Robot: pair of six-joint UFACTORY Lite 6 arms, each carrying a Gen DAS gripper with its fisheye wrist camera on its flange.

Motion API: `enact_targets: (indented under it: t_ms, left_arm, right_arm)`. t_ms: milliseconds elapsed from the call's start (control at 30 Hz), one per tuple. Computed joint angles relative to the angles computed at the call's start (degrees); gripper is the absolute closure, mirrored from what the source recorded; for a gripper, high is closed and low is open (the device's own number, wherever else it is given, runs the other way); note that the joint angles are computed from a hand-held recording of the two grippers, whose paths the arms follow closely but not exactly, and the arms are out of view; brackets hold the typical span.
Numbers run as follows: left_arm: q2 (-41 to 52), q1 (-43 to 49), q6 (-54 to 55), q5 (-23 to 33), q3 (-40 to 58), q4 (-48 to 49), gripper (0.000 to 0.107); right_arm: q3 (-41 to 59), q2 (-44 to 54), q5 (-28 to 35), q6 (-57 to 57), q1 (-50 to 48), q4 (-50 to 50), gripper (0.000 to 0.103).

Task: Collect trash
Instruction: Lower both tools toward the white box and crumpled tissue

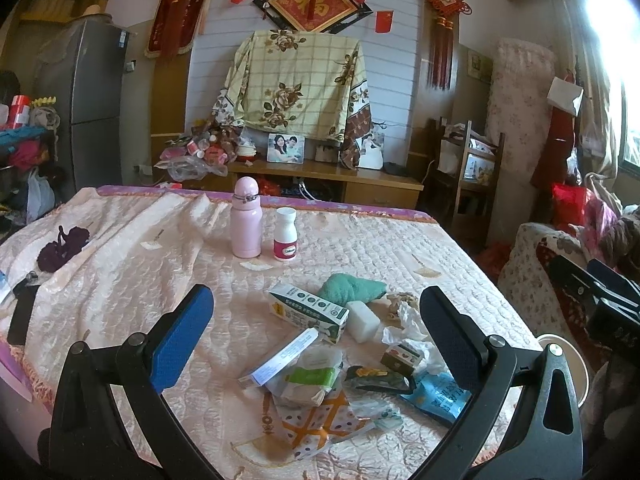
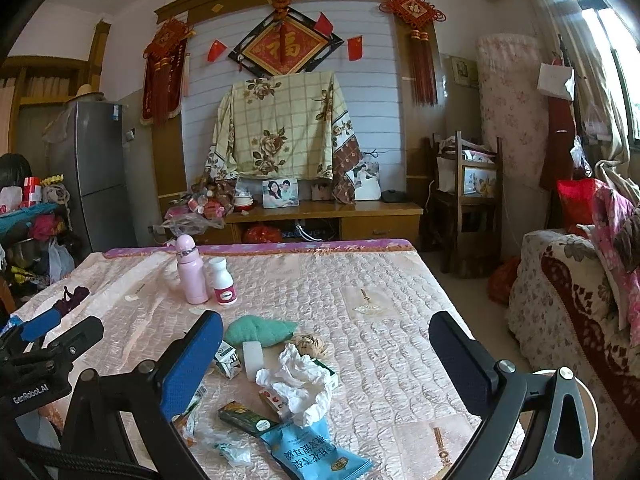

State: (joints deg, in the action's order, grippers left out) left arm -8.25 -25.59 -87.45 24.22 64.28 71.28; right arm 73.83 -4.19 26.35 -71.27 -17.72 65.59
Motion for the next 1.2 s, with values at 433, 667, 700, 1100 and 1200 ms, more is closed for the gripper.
enact_targets:
  t_ms: [433, 667, 700, 1100, 1200]
  left_arm:
    - [0.8, 1.2, 1.0, 0.4, 0.7, -1.7, 0.004]
    - [0.7, 1.6, 1.1, 0.0, 0.5, -1.9, 0.004]
    - [0.8, 1.9, 1.3, -0.4, 0.6, -2.0, 0.004]
    - [1.5, 2.4, 1.2, -1.2, 0.6, -1.9, 0.004]
    - [1.6, 2.4, 0.5, -1.2, 0.4, -1.3, 0.004]
  right_arm:
    - [0.0, 0.7, -0.2, -0.4, 0.0, -0.2, 0.001]
    - [-0.1, 1.0, -0.6, -0.3, 0.2, -0.6, 0.001]
    - [-0.1, 1.1, -0.6, -0.2, 0.3, -0.7, 0.001]
    - [0.1, 2.2, -1.4, 0.6, 0.6, -1.8, 0.001]
    - [0.5, 2.7, -1.1, 0.9, 0.4, -2.0, 0.001]
